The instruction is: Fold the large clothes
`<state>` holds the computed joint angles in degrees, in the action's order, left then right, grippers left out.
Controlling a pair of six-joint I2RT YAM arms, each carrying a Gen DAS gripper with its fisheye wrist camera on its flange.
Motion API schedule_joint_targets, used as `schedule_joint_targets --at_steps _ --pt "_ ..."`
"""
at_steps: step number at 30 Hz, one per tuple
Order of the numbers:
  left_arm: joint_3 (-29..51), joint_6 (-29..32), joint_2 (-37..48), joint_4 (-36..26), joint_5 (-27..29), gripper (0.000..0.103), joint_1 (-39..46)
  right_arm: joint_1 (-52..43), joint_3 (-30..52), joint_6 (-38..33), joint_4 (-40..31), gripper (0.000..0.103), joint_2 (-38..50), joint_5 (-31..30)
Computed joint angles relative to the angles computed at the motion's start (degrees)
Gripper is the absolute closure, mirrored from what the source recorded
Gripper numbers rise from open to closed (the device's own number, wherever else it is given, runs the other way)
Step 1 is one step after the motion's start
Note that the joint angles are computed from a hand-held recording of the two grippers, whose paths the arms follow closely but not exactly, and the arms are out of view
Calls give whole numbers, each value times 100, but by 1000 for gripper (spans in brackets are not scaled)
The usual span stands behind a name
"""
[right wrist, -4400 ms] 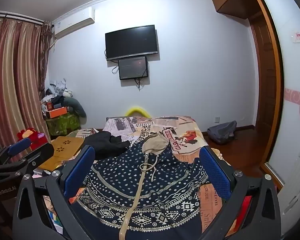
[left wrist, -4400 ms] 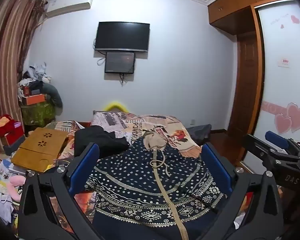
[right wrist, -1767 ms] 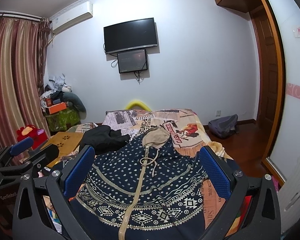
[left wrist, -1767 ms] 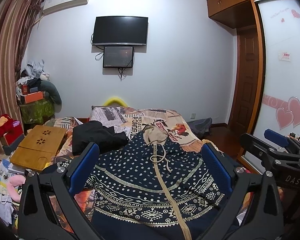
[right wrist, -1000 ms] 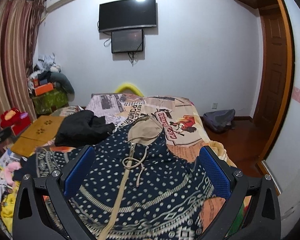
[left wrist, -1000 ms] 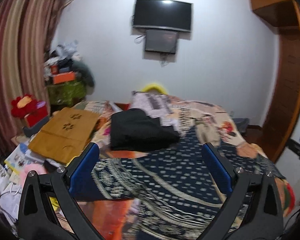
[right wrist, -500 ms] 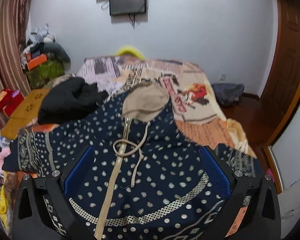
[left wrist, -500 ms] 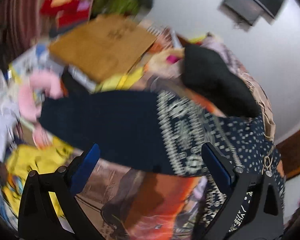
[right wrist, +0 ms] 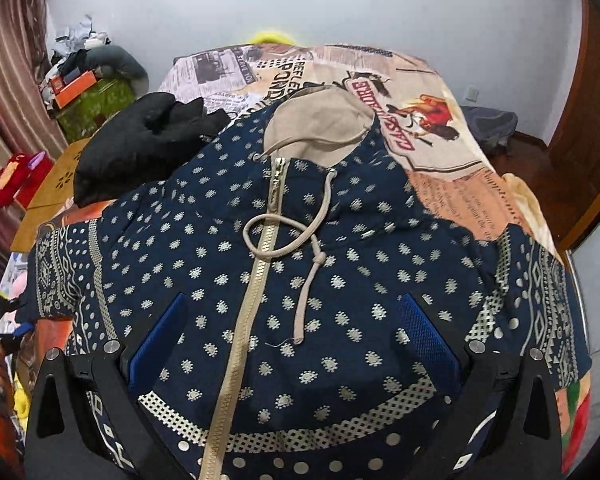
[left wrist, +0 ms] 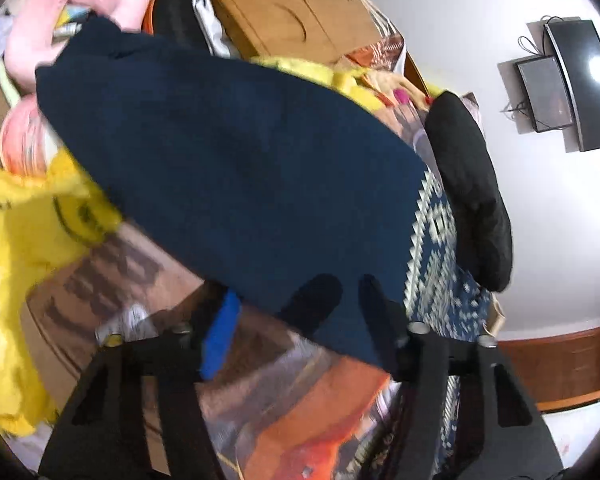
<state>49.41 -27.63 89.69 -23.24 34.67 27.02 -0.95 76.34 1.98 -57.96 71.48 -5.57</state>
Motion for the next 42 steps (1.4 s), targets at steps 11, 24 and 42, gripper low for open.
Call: schedule_joint_targets --at_steps 11,24,42 --pt "1285 589 -781 -743 -3356 101 -1710 -245 582 -218 -239 0 -51 -46" --pt "4410 496 -180 -1474 -4086 101 -4424 -1084 696 -1033 -276 0 -457 -520" --pt "6232 1157 2746 -3233 -3417 101 -7158 -2428 100 -2285 -503 0 -762 -1278"
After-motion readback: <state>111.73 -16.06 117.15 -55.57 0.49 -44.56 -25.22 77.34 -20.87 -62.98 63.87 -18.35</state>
